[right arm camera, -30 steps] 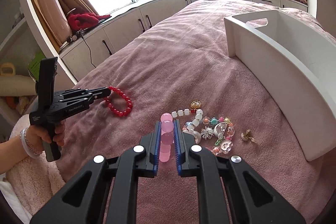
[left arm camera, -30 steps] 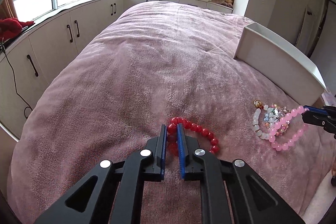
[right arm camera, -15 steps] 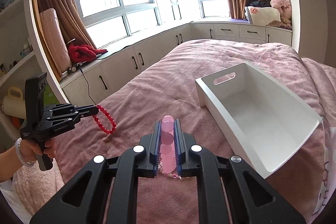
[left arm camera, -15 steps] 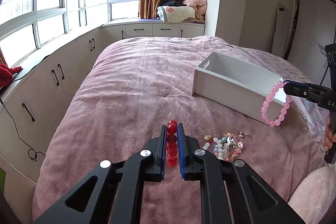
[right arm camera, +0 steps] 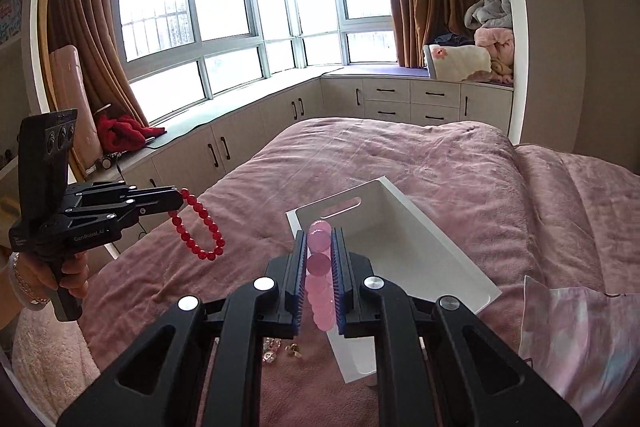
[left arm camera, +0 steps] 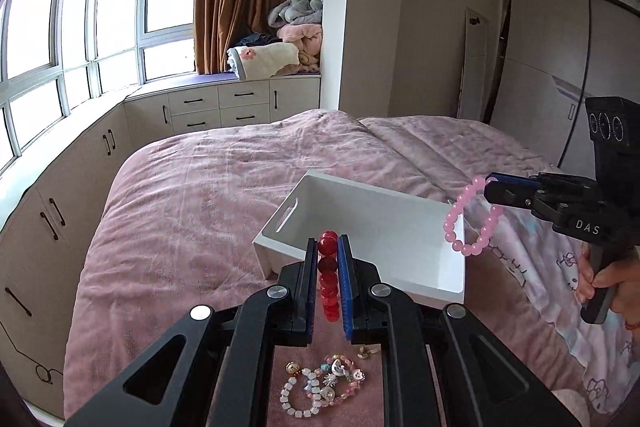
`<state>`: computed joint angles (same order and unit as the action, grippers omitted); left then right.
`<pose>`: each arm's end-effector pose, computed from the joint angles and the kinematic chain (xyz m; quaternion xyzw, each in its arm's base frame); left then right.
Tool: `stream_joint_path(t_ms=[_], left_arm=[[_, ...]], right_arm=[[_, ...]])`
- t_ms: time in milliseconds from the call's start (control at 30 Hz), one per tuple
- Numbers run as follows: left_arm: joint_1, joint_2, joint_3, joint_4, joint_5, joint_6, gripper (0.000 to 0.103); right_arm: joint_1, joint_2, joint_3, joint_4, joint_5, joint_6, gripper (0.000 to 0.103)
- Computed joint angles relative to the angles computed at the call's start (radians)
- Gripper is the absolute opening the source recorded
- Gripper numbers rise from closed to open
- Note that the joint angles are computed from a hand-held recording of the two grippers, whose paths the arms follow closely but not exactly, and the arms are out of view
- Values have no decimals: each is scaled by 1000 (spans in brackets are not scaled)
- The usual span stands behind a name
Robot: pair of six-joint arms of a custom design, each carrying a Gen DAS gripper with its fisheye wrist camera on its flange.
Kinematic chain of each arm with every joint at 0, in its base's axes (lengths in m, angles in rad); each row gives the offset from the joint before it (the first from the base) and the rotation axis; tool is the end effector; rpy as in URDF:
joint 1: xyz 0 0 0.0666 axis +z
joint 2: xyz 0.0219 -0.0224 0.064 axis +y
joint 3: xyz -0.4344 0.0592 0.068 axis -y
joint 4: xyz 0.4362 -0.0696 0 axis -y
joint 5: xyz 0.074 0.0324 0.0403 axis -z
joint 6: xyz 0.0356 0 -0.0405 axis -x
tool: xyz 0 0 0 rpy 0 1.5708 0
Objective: Organize jewelry
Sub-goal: 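Carry the red bracelet in the left tool while the right tool carries the pink bracelet into the white box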
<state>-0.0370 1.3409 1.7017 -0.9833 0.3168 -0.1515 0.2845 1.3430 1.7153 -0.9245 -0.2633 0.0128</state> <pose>0.4840 -0.0294 0.6600 0.1544 0.8679 -0.1143 0.4582 0.4664 0.1456 0.6708 -0.1915 0.8465 0.1790 0.4634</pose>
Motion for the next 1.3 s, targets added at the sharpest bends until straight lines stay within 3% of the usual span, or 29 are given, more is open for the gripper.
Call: stream_joint_path(t_ms=[367,767,1300], left_arm=[[-113,238,251,-162,-102,45,15],[-162,457,434,-256,-188,72,15],[-179,533,414,-235,-208,101,15]], right_arm=[[-87,113,117,-103,-9,-28,13],[-108,198,108,-109,-31,-41,13],[-100,281,84,-81,-56,-47,13]])
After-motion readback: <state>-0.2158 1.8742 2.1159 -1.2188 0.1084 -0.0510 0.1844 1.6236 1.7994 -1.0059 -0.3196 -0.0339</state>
